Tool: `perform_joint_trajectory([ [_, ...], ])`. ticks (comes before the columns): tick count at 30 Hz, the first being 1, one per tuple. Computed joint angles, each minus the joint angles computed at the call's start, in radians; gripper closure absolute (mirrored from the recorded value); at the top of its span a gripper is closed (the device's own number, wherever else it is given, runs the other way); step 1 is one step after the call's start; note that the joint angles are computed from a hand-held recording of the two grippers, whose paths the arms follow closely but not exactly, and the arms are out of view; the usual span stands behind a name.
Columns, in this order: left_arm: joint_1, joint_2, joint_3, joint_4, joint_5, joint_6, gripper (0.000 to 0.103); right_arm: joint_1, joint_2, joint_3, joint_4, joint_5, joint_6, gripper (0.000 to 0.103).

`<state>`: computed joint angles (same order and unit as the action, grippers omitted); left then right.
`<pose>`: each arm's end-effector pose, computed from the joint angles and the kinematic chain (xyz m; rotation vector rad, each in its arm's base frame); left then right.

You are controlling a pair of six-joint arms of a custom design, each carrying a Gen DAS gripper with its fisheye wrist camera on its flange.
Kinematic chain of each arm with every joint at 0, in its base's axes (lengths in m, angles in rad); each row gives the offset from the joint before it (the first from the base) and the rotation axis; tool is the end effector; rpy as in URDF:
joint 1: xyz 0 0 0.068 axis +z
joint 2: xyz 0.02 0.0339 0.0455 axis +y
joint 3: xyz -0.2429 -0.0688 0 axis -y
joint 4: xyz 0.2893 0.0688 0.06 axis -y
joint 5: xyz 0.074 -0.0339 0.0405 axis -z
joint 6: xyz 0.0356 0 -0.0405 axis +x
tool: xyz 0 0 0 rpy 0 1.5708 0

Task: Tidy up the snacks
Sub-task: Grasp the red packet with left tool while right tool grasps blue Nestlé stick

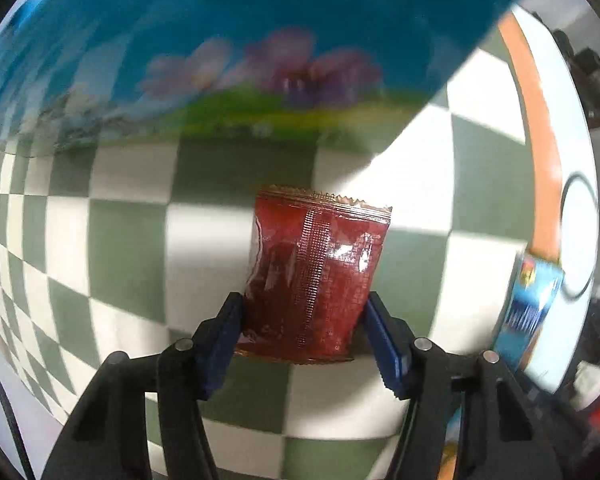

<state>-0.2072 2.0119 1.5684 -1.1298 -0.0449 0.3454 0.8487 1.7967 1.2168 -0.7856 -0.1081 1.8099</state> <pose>0.4020 -0.0829 0.1536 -0.8554 -3.0163 -0.0700 0.2427 0.2814 0.1348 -1.4026 -2.7271 -0.3464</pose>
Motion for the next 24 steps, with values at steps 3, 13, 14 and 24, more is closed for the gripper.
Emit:
perform_joint_trajectory([
  [3, 0.059, -0.063, -0.083, 0.025, -0.029, 0.098, 0.046, 0.008, 0.073, 0.092, -0.059, 0.002, -0.036, 0.076],
  [13, 0.248, -0.122, -0.168, 0.039, -0.061, 0.265, 0.045, 0.073, 0.162, 0.188, -0.012, -0.060, -0.091, 0.079],
  [14, 0.235, -0.134, -0.187, 0.043, -0.057, 0.248, 0.045, 0.079, 0.175, 0.200, -0.008, -0.067, -0.095, 0.079],
  [24, 0.235, -0.115, -0.184, 0.048, -0.035, 0.226, 0.042, 0.090, 0.295, 0.361, -0.079, -0.097, -0.130, 0.065],
])
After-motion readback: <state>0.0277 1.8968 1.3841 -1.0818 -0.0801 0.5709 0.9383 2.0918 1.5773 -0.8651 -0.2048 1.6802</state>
